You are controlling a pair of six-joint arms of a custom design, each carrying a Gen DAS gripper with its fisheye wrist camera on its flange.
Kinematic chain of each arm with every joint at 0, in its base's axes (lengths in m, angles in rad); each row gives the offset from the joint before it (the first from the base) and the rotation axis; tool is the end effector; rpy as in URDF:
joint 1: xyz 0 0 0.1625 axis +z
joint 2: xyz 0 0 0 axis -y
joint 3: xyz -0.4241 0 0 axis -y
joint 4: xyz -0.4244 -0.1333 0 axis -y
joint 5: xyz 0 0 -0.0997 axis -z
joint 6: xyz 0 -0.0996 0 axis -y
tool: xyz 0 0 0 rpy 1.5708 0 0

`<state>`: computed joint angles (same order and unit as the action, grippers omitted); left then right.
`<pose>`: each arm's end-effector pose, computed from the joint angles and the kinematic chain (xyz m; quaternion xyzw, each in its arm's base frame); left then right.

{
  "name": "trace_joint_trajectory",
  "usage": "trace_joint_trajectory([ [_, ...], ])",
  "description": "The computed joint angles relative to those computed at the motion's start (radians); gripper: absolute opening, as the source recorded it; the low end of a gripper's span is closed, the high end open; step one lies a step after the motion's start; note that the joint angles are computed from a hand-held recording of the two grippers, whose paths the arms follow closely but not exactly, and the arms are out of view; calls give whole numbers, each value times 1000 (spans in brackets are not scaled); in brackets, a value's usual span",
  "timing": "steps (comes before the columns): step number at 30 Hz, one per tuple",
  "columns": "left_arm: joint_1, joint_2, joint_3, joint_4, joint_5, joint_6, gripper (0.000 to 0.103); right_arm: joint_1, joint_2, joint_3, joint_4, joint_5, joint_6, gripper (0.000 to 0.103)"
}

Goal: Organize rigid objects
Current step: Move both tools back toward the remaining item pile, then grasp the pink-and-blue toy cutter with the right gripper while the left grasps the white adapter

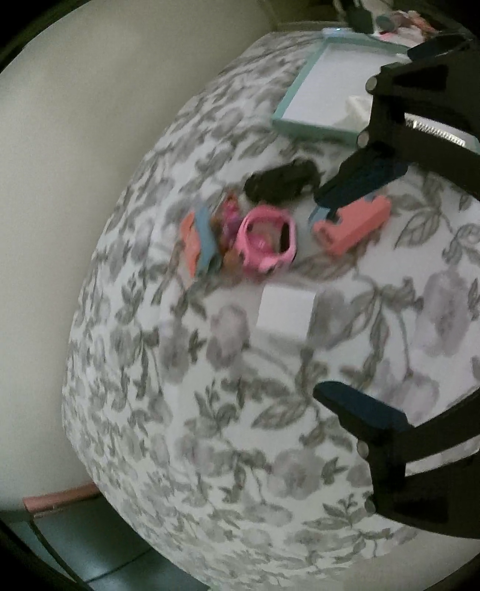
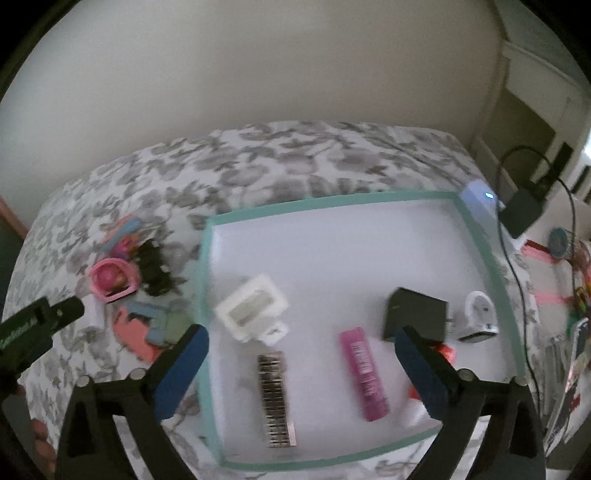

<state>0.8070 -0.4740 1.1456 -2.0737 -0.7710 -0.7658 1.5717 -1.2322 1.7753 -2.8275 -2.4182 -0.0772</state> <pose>-0.4028 -0.7166 0.0068 0.0319 0.9179 -0.2126 0.3336 0.0592 -0.6227 0.3586 -0.1101 -0.8591 0.3035 0.3971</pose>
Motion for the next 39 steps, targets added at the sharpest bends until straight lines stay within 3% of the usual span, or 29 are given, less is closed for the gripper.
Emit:
trace_joint_trajectory([
  [7,4,-16,18,-27,110,25,100,28,45,-20,-37,62,-67,103],
  [13,18,-24,41,-130,123,78,101,40,80,-49,-41,121,-98,103],
  [23,67,-5,-9,-30,29,58,101,34,163,-112,11,222,-136,103],
  [28,93,7,-32,-24,-34,63,101,29,207,-143,47,225,-167,103],
  [39,118,56,-91,-19,-99,124,101,7,277,-198,104,228,-183,101],
])
